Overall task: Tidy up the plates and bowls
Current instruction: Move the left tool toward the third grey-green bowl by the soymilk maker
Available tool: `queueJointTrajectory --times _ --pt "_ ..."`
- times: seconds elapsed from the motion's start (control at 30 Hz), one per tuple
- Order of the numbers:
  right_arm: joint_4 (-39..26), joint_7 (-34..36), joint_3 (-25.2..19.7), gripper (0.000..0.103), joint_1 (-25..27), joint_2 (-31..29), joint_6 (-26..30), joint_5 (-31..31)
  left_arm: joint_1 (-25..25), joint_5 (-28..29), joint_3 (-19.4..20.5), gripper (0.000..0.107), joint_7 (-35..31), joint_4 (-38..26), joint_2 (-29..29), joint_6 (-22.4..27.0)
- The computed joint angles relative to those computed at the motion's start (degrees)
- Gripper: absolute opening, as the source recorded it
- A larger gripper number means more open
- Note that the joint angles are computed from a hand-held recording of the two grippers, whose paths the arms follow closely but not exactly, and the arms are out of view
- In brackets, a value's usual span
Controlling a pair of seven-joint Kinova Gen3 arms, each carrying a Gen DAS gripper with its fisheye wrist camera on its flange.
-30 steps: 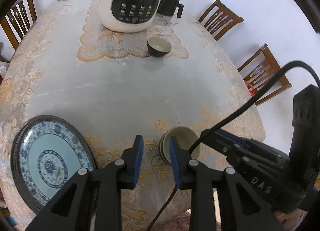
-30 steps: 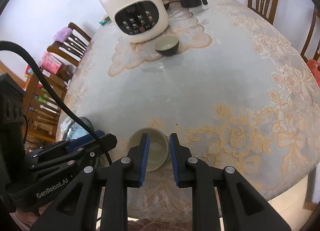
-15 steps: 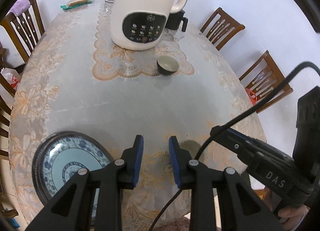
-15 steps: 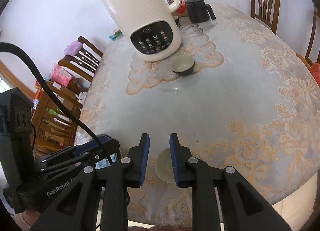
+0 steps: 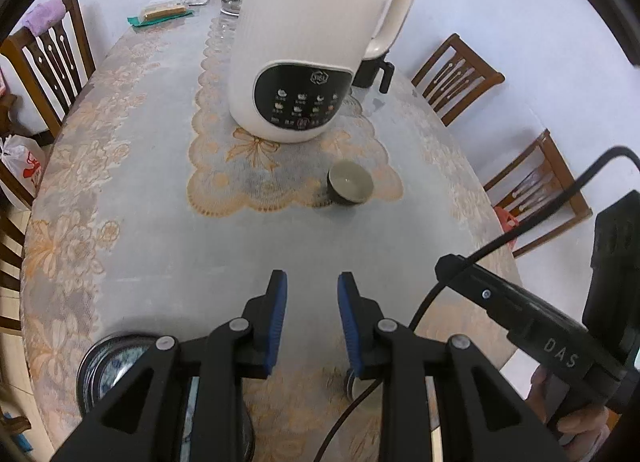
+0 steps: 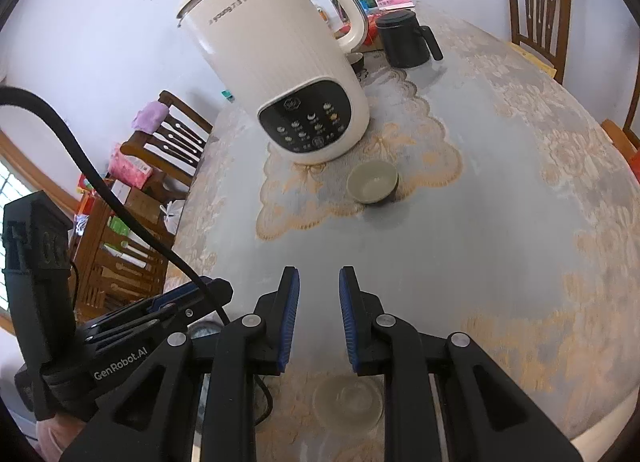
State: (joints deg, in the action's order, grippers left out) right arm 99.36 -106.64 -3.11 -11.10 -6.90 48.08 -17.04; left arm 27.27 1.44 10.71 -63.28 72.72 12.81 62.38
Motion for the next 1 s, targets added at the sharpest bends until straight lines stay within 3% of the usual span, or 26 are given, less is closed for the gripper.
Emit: queueJointTrajectory --times 0.4,1.0 --pt "-6.18 4.09 1.55 0.022 3.53 9.04 1.86 -2.25 -0.72 2.49 -0.82 0.027 -2.70 -10.24 9.77 1.81" --pt "-14.10 5.54 0.02 0.022 6.21 20.94 3.85 -0.08 -0.99 6.79 -1.49 0.027 -6.76 -23.93 23.02 5.87"
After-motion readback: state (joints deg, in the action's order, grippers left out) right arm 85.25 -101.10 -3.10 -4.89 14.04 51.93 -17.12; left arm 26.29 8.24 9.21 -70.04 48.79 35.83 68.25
